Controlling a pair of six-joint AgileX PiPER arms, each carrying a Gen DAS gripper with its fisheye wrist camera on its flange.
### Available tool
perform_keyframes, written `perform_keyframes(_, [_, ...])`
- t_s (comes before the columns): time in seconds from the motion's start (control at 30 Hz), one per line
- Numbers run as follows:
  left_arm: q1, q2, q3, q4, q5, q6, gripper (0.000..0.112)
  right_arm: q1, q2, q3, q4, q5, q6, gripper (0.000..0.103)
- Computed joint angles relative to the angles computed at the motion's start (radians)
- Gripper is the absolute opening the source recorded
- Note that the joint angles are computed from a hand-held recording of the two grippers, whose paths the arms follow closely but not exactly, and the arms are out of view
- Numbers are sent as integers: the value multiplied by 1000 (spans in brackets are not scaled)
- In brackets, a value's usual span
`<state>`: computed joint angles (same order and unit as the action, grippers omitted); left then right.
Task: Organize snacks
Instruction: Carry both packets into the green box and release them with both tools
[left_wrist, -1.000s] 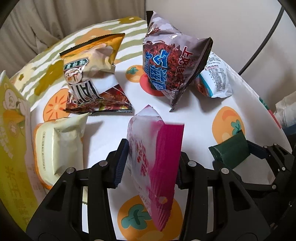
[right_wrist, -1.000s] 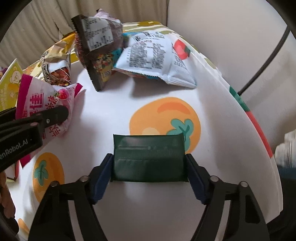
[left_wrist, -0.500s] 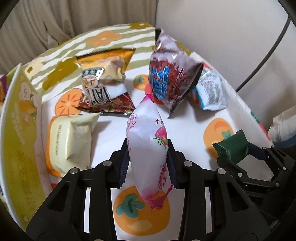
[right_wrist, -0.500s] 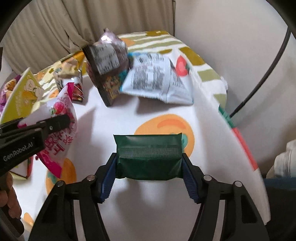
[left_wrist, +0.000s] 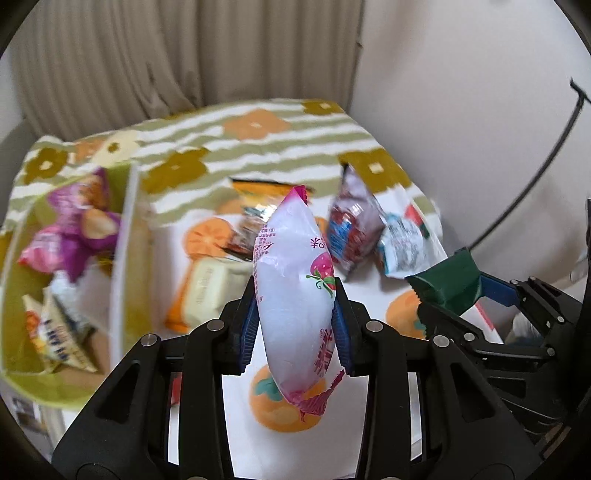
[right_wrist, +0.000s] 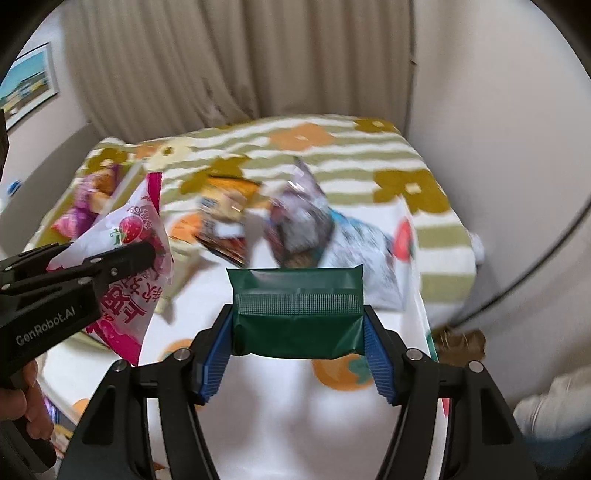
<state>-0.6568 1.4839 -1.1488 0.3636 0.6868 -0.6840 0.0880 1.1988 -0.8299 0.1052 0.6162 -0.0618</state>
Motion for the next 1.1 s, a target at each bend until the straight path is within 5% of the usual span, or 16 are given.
perform_keyframes(0.27, [130,-182,33,15,102,27,32,203,38,-160,35,43,17,61])
perform_keyframes(0.5, [512,-265,59,-248,87,420,32,427,177,-331,-17,30,186,61])
perform_keyframes(0.73, [925,-165,16,-566,103,895,32,613,397,-560,-118,48,358,61])
perform_keyframes(0.97, [1120,36,-81,-762,164,1224,35,680,575,-741,-186,103,482,61])
perform_keyframes(1.0, [1123,58,-100,-765,175,1243,43,688,600,-760,-198,111,509,61])
perform_keyframes(1.1, [1147,74,-106,-779,158,1315,103,698,635,-792,-213,143,554,61])
